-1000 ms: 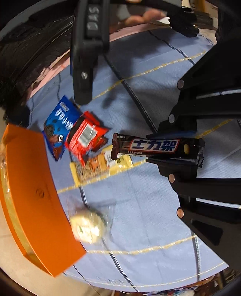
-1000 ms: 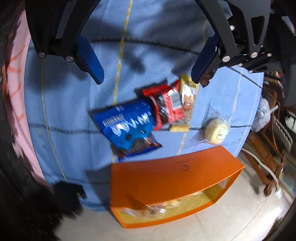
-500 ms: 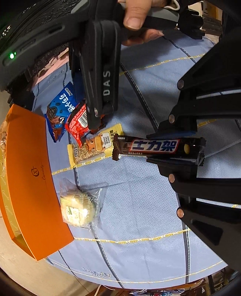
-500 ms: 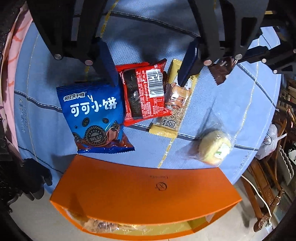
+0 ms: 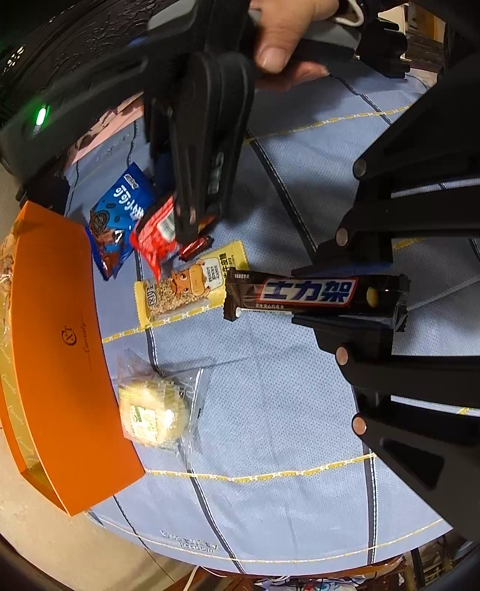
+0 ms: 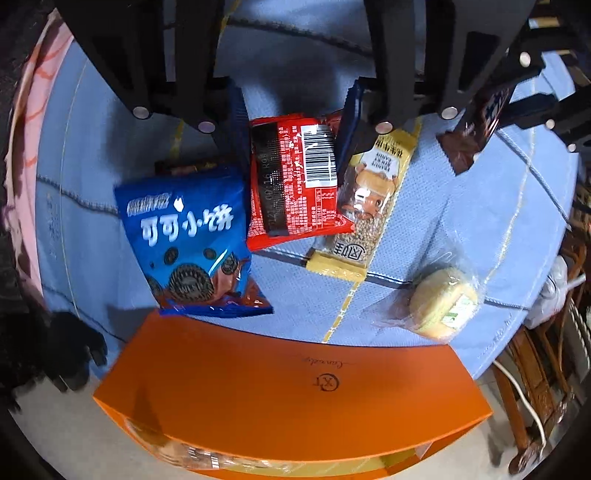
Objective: Organize snacks
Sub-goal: 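Hold the chocolate bar in the left tool while the right tool grasps the red pack, then carry both snacks over the orange box and open both tools to drop them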
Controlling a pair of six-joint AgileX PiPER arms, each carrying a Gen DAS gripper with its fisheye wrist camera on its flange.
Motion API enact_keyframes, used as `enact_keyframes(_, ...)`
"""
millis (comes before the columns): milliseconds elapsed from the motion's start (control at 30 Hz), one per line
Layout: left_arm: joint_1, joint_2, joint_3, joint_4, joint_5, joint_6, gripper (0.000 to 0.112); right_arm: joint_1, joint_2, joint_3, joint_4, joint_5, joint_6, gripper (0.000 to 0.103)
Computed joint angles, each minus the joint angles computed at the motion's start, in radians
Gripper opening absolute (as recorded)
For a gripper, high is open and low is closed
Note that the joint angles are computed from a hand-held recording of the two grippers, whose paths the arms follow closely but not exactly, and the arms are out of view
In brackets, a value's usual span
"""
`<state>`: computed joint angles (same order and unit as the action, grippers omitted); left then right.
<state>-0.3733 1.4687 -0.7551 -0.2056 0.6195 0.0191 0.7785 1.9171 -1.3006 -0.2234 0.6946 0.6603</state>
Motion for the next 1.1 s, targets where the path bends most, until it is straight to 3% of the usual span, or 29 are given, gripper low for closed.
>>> enact_keyframes(300,-0.024,-0.048,0.016,0.037,0.008,-0.047,0.018,-0.013,-0.234,0.231,0.085,-0.115,0.018,0.043)
enact_keyframes(633,-0.092,-0.125,-0.056,0.192,0.093,-0.222,0.018,0.003,-0.371,0.281,0.060,-0.101,0.062,0.043)
enact_keyframes(867,-0.051,-0.112,-0.183,0.220,0.152,-0.218,0.018,-0.049,-0.380,0.153,0.025,-0.062,0.016,0.043)
enact_keyframes(1100,0.043,0.021,-0.420,0.223,0.191,-0.156,0.019,-0.146,-0.234,-0.146,0.066,-0.021,-0.126,0.043)
